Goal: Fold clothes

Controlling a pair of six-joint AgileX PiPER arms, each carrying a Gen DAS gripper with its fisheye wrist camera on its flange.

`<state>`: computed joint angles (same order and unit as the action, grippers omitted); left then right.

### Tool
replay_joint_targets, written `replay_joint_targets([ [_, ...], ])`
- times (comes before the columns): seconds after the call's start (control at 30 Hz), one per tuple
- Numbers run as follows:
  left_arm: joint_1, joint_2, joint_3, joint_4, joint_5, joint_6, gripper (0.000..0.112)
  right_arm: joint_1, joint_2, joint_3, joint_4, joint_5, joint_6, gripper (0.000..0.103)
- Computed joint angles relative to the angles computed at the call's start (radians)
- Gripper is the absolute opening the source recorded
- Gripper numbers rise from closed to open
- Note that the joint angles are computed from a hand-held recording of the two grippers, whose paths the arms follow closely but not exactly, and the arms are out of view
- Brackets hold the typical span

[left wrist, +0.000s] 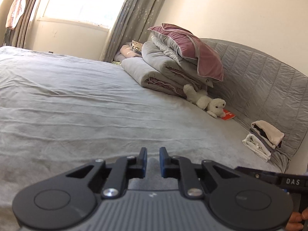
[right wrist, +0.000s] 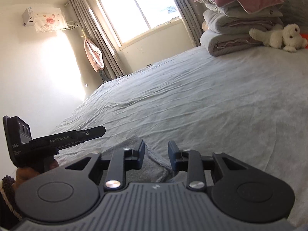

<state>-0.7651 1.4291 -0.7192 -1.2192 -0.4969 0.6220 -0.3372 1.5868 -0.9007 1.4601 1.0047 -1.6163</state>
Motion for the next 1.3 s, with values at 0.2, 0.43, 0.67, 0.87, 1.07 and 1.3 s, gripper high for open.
replay_joint_targets([
  [0.2, -0.058, 0.105, 0.053, 0.025, -0.113, -0.122, 0.011, 0.149, 0.037, 0.079, 0.141, -0.179, -0.235, 0.032],
  [0.43, -0.030, 0.128, 0.110, 0.145, -0.154, -0.345, 0.009, 0.144, 0.122, 0.109, 0.214, -0.200, -0.332, 0.030],
  [0.67, -0.143, 0.035, 0.136, -0.049, -0.234, -0.198, 0.010, 0.127, 0.079, -0.015, 0.018, -0.116, -0.144, 0.030],
  [0.87, -0.212, 0.003, 0.176, -0.131, -0.297, -0.193, 0.010, 0.231, 0.160, -0.225, -0.146, -0.075, -0.016, 0.030],
  [1.07, -0.202, -0.008, 0.212, -0.158, -0.284, -0.204, 0.012, 0.324, 0.279, -0.341, -0.221, -0.126, 0.093, 0.030],
  [1.3, -0.195, -0.088, 0.210, -0.268, -0.266, -0.054, 0.023, 0.266, 0.248, -0.319, -0.206, -0.100, 0.117, 0.030],
])
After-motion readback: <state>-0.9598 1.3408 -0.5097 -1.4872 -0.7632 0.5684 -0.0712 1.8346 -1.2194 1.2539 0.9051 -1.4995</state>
